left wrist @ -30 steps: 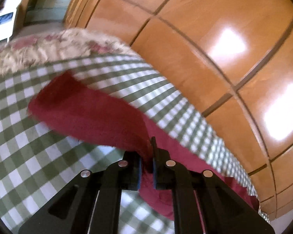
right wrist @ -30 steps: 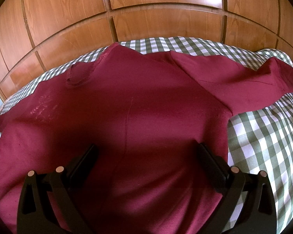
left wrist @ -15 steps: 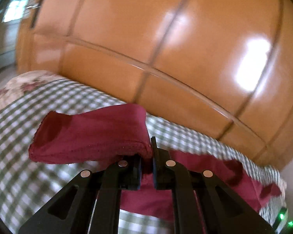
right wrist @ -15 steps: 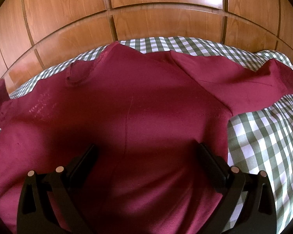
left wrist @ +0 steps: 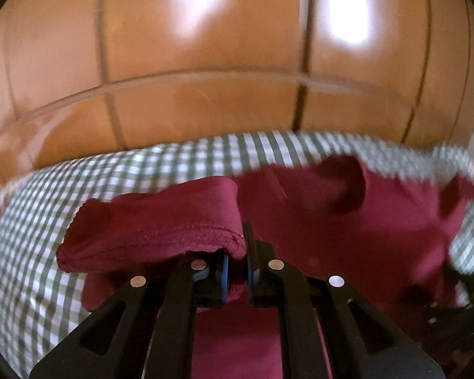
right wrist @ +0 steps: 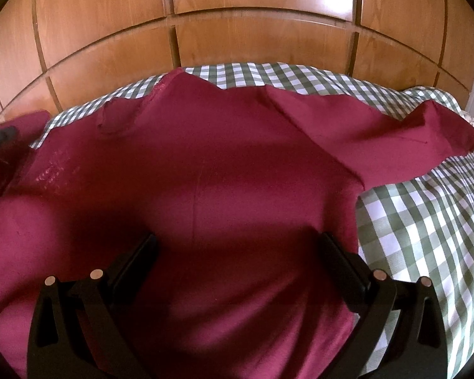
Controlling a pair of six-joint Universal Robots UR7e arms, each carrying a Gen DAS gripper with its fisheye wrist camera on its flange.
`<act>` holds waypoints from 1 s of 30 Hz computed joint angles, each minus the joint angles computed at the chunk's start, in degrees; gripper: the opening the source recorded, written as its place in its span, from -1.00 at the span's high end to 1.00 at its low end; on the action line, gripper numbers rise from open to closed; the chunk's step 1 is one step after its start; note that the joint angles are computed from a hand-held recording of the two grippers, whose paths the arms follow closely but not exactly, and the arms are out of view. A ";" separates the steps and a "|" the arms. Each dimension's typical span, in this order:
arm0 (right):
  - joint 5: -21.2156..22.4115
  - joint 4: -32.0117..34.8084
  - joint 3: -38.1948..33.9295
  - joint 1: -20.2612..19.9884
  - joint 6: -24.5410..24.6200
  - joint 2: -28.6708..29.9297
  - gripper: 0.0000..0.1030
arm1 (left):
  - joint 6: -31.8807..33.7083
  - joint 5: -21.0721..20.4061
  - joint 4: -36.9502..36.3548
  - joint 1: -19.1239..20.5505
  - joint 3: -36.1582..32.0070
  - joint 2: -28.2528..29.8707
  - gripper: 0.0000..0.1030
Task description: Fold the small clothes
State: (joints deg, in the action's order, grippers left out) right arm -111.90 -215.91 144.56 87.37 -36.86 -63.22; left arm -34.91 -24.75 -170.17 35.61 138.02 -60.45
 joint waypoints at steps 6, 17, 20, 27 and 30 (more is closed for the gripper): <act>0.02 0.14 -0.02 -0.02 0.05 -0.09 -0.96 | -3.38 0.78 10.23 1.53 -5.02 7.23 0.87; -0.02 0.23 -0.11 -0.03 0.07 -0.03 -0.96 | 17.58 -2.06 -9.33 -0.33 -6.12 18.05 -0.51; 0.01 0.35 -0.11 -0.08 0.07 -0.13 -0.96 | 22.25 -2.20 -13.11 -2.06 -5.18 19.32 -0.54; 0.08 0.47 -0.12 -0.12 0.10 -0.20 -0.96 | 18.09 -3.61 -16.76 -6.13 1.45 14.24 -0.89; 0.08 0.33 -0.06 -0.08 0.09 -0.16 -0.96 | 15.14 -1.61 -16.44 -7.60 3.70 13.62 -0.92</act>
State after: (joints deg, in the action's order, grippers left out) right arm -111.83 -215.58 144.50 87.29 -36.77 -63.38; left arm -19.77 -26.36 -186.61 28.01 141.72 -46.83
